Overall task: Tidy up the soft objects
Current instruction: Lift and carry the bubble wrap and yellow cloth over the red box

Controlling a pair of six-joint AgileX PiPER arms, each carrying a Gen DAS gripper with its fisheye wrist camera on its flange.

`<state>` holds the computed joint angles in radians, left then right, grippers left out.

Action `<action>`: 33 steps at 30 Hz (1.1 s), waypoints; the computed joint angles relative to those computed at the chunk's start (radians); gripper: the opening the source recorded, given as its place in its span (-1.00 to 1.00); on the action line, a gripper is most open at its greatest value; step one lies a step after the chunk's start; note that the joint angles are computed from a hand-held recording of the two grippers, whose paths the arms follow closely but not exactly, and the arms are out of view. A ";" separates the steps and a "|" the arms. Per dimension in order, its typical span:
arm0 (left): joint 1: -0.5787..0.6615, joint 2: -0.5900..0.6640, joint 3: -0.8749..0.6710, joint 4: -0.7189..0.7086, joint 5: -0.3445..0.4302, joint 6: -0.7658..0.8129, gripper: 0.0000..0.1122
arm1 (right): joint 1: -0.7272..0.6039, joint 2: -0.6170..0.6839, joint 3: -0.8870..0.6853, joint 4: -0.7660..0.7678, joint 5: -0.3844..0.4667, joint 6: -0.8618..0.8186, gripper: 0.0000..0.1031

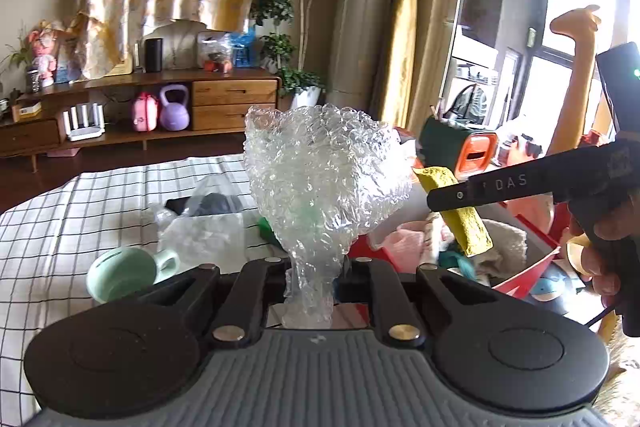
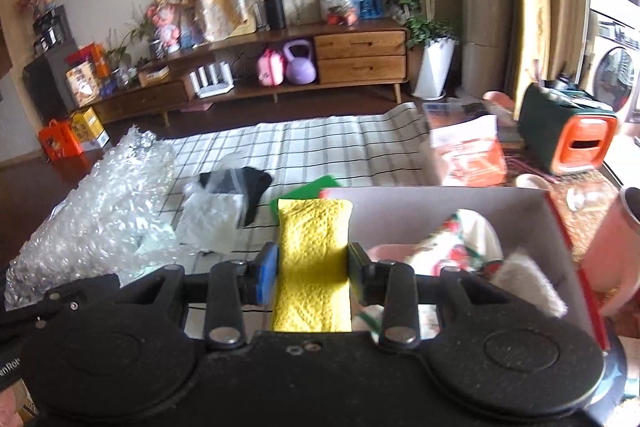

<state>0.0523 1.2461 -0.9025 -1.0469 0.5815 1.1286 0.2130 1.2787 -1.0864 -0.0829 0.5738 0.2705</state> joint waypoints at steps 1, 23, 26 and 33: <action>-0.021 0.002 -0.011 0.017 -0.004 -0.024 -0.78 | -0.025 -0.018 0.014 0.013 -0.001 -0.018 -0.30; -0.551 0.305 -0.290 0.693 -0.128 -0.733 -0.78 | -0.575 -0.039 0.195 0.636 -0.052 -0.736 -0.30; -0.576 0.377 -0.371 0.759 -0.098 -0.791 -0.78 | -0.575 -0.003 0.196 0.657 -0.075 -0.762 -0.30; -0.598 0.502 -0.509 0.775 -0.036 -0.847 -0.78 | -0.559 0.096 0.186 0.654 -0.140 -0.751 -0.30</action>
